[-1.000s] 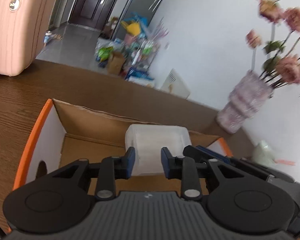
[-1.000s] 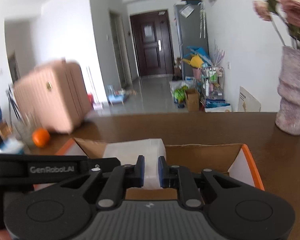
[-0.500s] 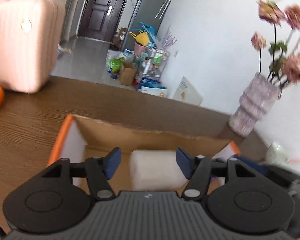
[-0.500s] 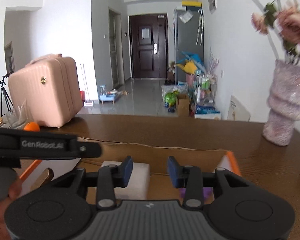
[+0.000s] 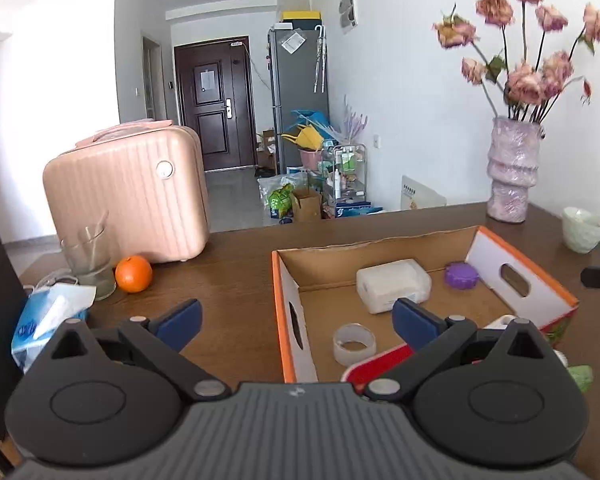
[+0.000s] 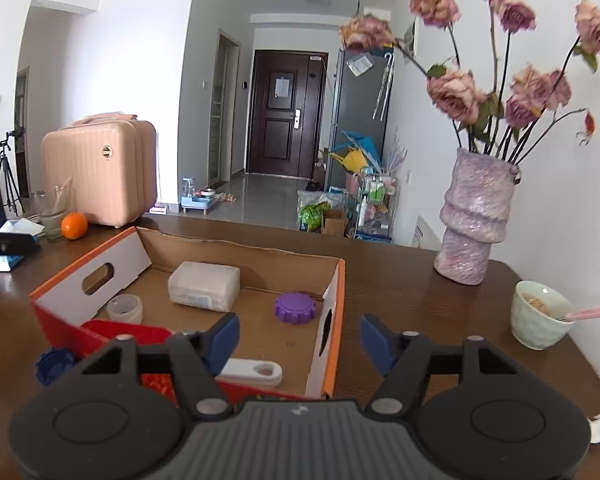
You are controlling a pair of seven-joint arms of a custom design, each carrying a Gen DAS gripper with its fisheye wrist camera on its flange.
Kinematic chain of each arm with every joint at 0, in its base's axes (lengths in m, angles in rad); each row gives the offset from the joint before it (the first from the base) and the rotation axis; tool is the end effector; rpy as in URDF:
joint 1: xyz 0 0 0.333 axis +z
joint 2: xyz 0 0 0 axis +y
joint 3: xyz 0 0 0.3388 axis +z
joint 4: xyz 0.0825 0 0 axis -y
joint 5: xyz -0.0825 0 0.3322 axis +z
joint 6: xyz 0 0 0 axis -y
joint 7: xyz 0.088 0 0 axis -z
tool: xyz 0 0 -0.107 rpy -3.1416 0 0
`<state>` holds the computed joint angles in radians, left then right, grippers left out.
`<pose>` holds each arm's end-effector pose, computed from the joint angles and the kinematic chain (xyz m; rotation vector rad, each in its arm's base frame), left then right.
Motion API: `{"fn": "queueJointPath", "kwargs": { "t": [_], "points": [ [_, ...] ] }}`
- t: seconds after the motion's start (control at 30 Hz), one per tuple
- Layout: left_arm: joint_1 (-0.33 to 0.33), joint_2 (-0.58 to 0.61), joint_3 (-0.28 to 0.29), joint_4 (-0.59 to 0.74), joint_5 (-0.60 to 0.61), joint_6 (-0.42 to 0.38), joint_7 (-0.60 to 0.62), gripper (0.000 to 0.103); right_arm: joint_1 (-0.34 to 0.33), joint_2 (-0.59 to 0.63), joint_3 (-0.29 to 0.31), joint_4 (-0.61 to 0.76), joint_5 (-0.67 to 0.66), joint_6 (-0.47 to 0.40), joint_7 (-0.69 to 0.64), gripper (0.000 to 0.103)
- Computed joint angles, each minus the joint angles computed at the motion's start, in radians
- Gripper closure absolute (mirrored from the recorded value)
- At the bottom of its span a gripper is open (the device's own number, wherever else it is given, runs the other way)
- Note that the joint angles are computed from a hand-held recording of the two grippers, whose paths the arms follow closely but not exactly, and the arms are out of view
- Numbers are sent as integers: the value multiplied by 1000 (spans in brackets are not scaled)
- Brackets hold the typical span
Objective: Organize rigid objects
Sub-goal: 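Withdraw both tools from the box toward the remaining objects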
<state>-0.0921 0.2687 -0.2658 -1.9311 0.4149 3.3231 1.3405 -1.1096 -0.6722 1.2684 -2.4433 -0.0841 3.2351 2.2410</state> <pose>0.5675 -0.2363 0.5428 -1.1198 1.9521 -1.1819 0.4413 0.1835 0.5178 -1.4725 1.6853 -1.1815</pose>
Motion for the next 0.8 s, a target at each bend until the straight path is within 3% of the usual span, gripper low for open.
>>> {"fn": "queueJointPath", "kwargs": {
  "t": [0.13,0.23,0.33,0.4,0.43,0.47,0.57,0.63,0.67,0.73,0.8],
  "points": [
    [33,-57,-19,-76,14,40,-17,0,85,-29,-55,-49,9,33,-4,22],
    [69,-77,-48,-106,47,54,-39,0,119,-44,-72,-65,19,43,-5,21],
    [-19,-102,44,-140,28,60,-32,0,141,-63,-76,-80,34,54,4,20],
    [-110,-125,137,-194,-25,96,8,0,165,-98,-79,-97,48,43,17,20],
    [-117,-137,146,-226,-34,110,18,0,182,-117,-82,-112,52,46,24,19],
    [-91,-150,124,-257,-23,116,14,0,203,-128,-85,-137,55,71,29,16],
    [75,-180,21,-352,221,170,-174,0,279,-157,-75,-223,84,137,62,8],
    [144,-196,4,-399,419,198,-361,0,321,-199,-49,-267,111,132,105,9],
    [149,-205,18,-434,449,229,-396,0,340,-212,-37,-289,118,141,127,9],
    [115,-228,60,-544,336,321,-293,0,381,-238,-13,-336,135,170,180,8],
    [75,-243,85,-619,212,371,-183,0,418,-292,11,-359,156,144,249,8]
  ]
}}
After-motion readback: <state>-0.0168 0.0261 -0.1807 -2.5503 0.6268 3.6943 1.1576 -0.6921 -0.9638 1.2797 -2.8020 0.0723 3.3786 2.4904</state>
